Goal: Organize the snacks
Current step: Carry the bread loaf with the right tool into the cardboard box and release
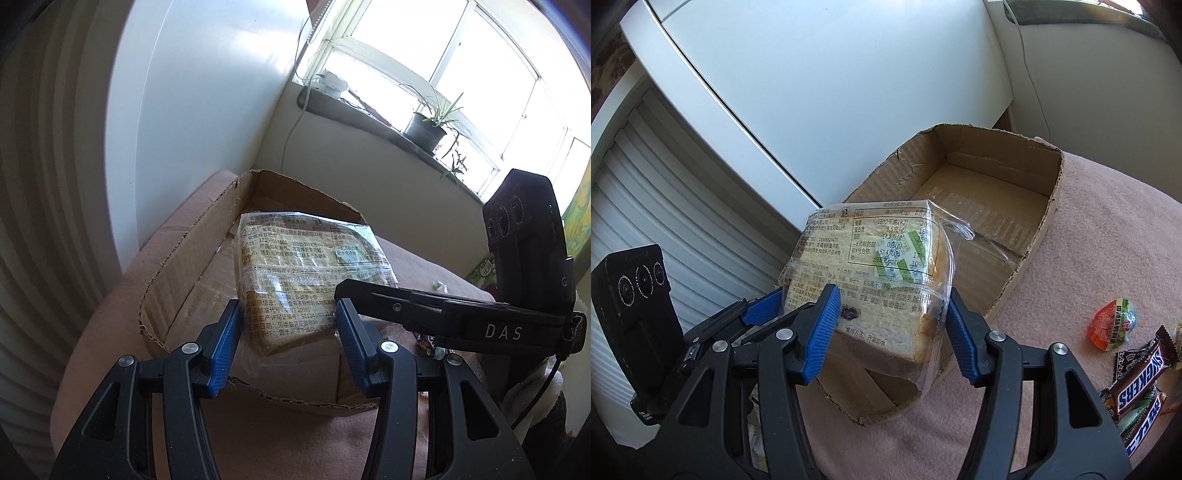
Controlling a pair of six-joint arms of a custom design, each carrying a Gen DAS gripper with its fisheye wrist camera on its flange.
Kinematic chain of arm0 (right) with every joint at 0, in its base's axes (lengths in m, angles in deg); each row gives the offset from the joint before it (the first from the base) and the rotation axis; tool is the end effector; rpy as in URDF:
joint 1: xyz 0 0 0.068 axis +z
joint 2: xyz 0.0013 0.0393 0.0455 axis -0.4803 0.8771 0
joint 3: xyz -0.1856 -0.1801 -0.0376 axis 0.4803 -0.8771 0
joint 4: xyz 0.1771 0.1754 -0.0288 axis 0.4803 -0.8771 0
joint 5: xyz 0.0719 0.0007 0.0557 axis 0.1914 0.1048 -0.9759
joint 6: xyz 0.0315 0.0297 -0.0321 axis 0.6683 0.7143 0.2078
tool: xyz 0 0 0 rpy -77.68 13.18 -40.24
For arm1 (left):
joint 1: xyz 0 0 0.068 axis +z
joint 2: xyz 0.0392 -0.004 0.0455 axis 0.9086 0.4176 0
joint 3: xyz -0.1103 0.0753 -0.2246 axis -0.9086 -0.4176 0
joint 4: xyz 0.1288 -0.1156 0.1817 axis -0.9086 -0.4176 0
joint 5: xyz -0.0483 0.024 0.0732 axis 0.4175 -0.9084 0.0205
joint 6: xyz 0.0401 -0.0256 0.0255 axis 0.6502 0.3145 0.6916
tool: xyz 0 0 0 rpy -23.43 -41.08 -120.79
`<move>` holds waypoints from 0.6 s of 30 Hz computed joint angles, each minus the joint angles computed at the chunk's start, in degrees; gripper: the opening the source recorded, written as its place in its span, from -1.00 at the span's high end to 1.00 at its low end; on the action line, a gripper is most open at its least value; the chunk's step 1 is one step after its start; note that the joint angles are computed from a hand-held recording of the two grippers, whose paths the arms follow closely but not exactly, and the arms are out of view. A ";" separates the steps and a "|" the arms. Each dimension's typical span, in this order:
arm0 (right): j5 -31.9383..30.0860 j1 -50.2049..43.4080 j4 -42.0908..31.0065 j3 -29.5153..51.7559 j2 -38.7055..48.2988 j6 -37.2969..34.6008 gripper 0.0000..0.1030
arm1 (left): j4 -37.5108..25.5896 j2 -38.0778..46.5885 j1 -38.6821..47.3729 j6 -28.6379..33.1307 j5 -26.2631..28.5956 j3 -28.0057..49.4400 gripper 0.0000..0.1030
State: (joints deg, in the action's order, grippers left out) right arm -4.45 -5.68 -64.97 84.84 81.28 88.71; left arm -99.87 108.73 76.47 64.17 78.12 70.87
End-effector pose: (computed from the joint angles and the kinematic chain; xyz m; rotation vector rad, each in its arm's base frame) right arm 0.2308 0.1126 0.2599 -0.3329 2.4661 0.7720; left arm 0.1534 0.0111 0.2642 0.0430 2.2958 -0.5577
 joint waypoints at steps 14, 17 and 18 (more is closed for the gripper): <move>4.94 0.38 1.45 -0.47 0.44 -0.34 -0.16 | -1.16 -1.78 1.27 0.51 -1.73 0.15 0.04; 4.07 -1.05 0.64 -1.48 -1.49 -0.80 -0.16 | -1.85 -2.53 0.50 0.04 -2.29 0.47 0.04; 3.78 -1.49 -0.03 -1.78 -2.57 -0.90 -0.16 | -2.13 -2.90 0.02 -0.11 -2.62 0.55 0.04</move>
